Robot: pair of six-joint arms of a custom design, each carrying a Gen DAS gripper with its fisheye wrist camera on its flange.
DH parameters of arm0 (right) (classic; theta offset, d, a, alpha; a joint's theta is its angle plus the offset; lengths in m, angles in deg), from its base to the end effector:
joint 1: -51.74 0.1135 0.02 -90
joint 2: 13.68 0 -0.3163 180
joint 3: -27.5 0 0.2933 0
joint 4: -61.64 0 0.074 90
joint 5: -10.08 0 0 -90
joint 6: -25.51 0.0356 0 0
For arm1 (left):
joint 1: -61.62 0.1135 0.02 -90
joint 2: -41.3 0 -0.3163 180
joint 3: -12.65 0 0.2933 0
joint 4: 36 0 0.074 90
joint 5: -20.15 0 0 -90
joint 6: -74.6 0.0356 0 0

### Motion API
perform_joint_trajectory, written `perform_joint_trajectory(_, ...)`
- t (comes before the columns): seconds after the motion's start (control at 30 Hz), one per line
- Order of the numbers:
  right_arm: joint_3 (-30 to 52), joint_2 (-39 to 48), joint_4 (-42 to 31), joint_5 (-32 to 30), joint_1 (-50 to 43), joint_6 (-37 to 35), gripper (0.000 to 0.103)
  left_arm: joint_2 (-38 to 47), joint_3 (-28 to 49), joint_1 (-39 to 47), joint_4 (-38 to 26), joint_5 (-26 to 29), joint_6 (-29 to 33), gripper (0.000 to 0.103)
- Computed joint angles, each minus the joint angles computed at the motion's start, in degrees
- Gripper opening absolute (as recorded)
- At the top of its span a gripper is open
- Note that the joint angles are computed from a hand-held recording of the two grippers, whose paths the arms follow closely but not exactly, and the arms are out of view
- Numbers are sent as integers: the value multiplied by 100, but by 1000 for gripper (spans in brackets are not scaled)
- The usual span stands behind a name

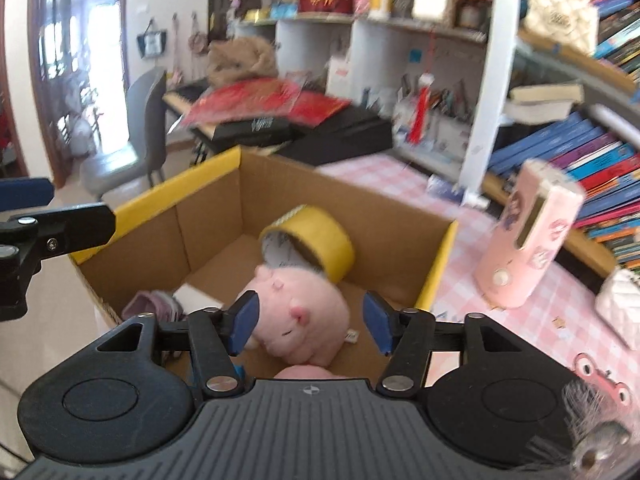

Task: Organize objects
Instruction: 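Open both grippers to drop the car and chick into the box, then withdraw both open grippers from the box toward the mint-green object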

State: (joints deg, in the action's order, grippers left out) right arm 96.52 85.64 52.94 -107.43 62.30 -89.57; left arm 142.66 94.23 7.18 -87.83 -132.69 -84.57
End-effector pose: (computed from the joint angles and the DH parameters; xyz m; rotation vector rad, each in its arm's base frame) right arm 0.3966 0.0907 0.2112 -0.9076 1.9935 0.3972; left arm 0.2507 -0.2962 0.2387 -0.4574 1.9791 0.2950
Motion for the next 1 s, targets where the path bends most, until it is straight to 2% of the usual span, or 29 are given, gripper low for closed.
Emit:
perform_joint_trajectory(0.1,-272,-186,401,73,-36,124,62,-1,64,-76,-318,-76,-336,80)
perform_joint_trajectory(0.27,-456,-365,621,228,-84,502,64,25,177,-267,-762,-261,-695,85)
perform_joint_trajectory(0.43,-799,-627,1114,356,-66,850,65,-28,98,-414,-906,-483,-901,86)
perform_joint_trajectory(0.57,-1052,-890,1467,377,-128,1051,67,-153,-103,-384,-634,-551,-875,86)
perform_joint_trajectory(0.63,-1113,-1039,1466,460,-146,1204,68,-251,-266,-384,-292,-540,-707,87)
perform_joint_trajectory(0.83,-1692,-1654,1471,809,-352,1304,70,-401,-785,-414,1137,-134,393,87)
perform_joint_trajectory(1.0,-1973,-2014,896,1440,-479,1499,70,-473,-1024,-541,1770,332,1046,88)
